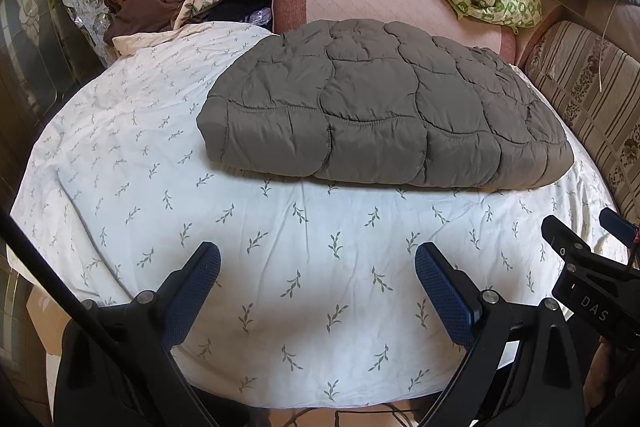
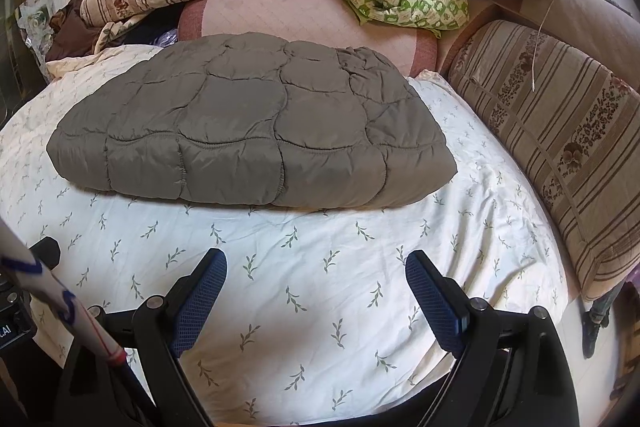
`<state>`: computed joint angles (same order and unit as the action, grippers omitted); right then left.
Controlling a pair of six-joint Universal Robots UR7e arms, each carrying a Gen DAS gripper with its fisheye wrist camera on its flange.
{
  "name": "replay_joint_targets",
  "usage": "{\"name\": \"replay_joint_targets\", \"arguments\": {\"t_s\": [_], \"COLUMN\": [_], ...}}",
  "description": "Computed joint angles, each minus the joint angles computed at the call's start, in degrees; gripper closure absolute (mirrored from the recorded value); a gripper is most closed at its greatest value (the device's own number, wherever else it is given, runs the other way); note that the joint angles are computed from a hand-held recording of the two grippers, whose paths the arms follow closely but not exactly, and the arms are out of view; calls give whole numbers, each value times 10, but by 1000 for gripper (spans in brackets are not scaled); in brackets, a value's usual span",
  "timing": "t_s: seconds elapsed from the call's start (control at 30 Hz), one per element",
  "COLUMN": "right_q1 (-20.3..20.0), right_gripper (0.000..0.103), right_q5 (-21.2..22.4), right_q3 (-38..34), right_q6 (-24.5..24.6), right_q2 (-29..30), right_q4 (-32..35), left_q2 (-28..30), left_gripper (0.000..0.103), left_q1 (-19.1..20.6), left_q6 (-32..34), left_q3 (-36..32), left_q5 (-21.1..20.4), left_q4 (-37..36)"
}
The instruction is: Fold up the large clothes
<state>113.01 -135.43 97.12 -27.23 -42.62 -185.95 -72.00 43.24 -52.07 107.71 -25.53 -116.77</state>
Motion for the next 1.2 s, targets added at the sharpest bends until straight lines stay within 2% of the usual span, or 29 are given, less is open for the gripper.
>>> {"name": "replay_joint_targets", "arguments": {"t_s": [1.2], "right_q1": [3], "right_gripper": [9], "right_q5": [2], "right_q3": [4], "right_q6": [-7], "right_q2": [6], "right_q4": [1], "left_q2": [-6], "left_gripper": [6], "left_q1": [13], "left_q6": [-22], "left_q3": [1], "left_q5": [-20], "left_q4": [14]}}
